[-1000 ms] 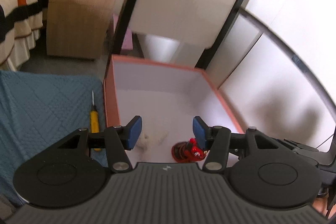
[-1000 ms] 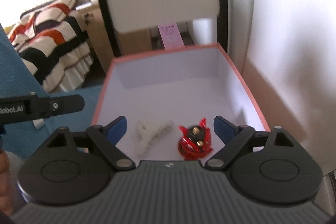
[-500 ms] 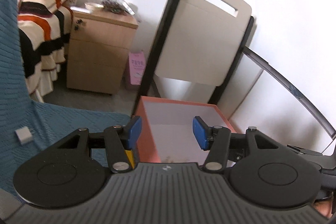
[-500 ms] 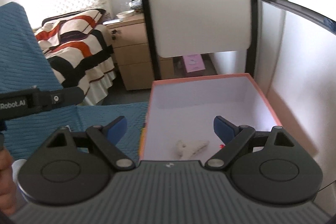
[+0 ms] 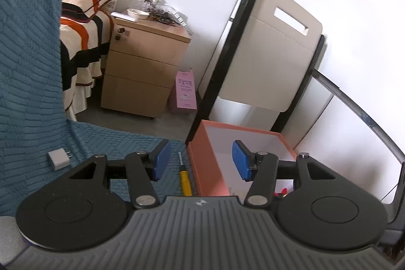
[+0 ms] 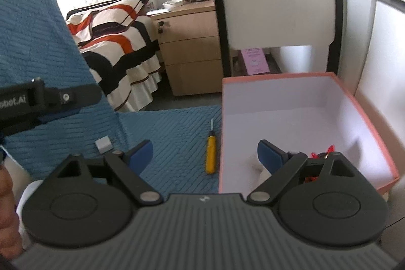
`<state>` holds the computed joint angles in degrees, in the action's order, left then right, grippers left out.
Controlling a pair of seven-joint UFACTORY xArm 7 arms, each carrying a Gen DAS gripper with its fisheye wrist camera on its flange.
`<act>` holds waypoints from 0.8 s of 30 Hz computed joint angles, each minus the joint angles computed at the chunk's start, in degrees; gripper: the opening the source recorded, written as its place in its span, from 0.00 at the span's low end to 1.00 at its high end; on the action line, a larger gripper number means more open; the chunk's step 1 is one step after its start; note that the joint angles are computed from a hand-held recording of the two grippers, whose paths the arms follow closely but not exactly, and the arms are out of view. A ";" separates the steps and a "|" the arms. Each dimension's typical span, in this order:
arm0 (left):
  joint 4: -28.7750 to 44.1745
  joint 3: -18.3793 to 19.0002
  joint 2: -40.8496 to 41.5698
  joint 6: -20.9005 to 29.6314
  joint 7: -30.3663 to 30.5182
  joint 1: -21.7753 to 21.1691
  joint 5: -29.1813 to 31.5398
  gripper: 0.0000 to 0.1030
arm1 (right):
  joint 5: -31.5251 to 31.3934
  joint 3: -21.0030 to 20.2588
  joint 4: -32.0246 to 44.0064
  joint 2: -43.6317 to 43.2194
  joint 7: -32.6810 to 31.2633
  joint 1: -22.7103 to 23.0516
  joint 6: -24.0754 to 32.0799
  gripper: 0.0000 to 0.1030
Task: Organize rigid objects
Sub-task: 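Withdraw both open tools from the box back toward the chair seat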
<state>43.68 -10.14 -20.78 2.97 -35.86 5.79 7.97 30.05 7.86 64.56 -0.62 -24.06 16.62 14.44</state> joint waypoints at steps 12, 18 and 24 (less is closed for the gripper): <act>-6.18 1.56 -3.12 0.04 0.40 1.78 -0.14 0.59 | -2.61 0.95 -4.80 -0.98 2.75 2.22 -0.76 0.89; -9.93 2.14 -4.97 0.19 1.35 2.20 -0.96 0.59 | -2.64 1.22 -6.74 -1.54 2.98 3.32 -0.31 0.89; -12.56 0.53 -2.91 -3.95 1.10 5.90 -1.31 0.65 | -4.54 1.36 -7.15 -0.75 5.16 3.75 -0.18 0.89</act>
